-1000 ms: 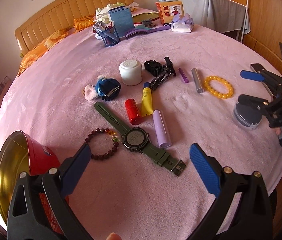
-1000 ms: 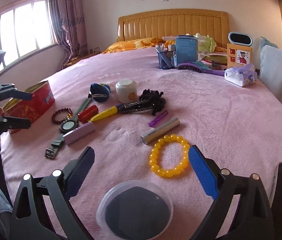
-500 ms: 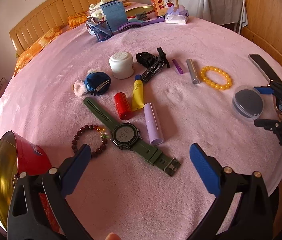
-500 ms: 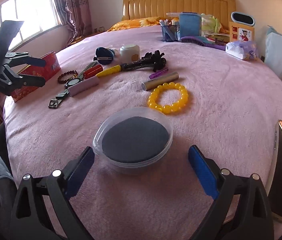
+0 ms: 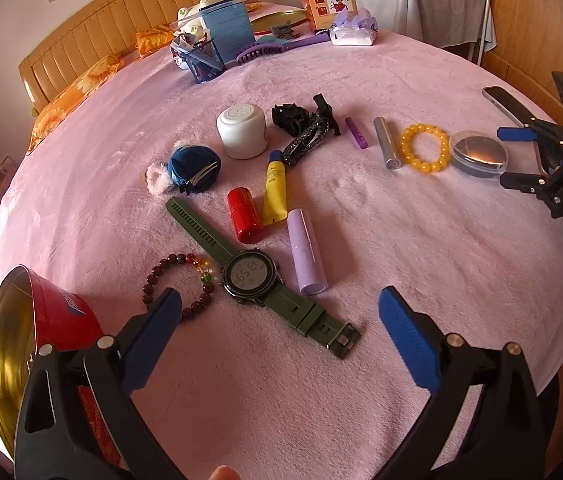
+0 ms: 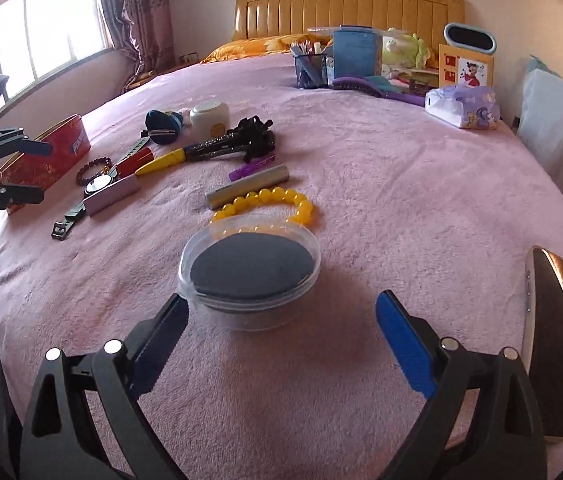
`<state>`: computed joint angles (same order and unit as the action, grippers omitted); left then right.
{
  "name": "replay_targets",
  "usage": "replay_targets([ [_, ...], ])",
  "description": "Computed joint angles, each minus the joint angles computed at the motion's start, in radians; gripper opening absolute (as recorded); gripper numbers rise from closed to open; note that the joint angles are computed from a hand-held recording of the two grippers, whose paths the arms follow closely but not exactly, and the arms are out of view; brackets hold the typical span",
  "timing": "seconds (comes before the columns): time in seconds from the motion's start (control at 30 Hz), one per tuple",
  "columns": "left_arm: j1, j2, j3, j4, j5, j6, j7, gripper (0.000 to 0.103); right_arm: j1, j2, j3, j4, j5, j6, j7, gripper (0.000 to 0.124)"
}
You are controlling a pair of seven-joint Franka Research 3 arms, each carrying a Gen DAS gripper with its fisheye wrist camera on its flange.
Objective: Organize jewelry
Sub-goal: 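Move the right gripper to the clear round compact and grasp it, then carry the clear compact into the red tin and release it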
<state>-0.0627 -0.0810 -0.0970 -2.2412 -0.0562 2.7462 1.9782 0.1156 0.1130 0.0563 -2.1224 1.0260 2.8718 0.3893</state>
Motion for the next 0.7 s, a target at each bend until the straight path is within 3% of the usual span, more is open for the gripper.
replay_targets([
  [0.17,-0.012,-0.032,0.020,-0.013,-0.090,0.002,0.067,0.096,0.027,-0.035,0.006,-0.009,0.016,0.002,0.049,0.096],
  [0.23,-0.017,-0.045,0.029,-0.018,-0.128,0.000,0.091,0.096,0.057,-0.024,-0.006,-0.009,-0.137,0.044,0.222,0.096],
  [0.33,-0.026,-0.064,0.044,-0.028,-0.180,-0.005,0.132,0.096,0.104,0.018,-0.059,0.016,-0.461,0.049,0.611,0.096],
  [0.4,-0.028,-0.074,0.054,-0.034,-0.205,-0.007,0.152,0.096,0.161,0.049,-0.129,0.033,-0.727,0.055,0.897,0.096],
  [0.47,-0.030,-0.085,0.064,-0.039,-0.229,-0.010,0.173,0.096,0.186,0.076,-0.164,0.060,-0.858,0.035,1.039,0.096],
  [0.6,-0.028,-0.105,0.083,-0.051,-0.259,-0.007,0.207,0.096,0.155,0.095,-0.129,0.091,-0.902,-0.001,1.114,0.093],
  [0.63,-0.028,-0.109,0.089,-0.053,-0.269,-0.008,0.215,0.096,0.167,0.091,-0.141,0.089,-0.950,0.002,1.170,0.075],
  [0.7,-0.028,-0.116,0.102,-0.054,-0.293,-0.015,0.233,0.096,0.143,0.083,-0.109,0.092,-0.934,-0.015,1.176,0.076],
])
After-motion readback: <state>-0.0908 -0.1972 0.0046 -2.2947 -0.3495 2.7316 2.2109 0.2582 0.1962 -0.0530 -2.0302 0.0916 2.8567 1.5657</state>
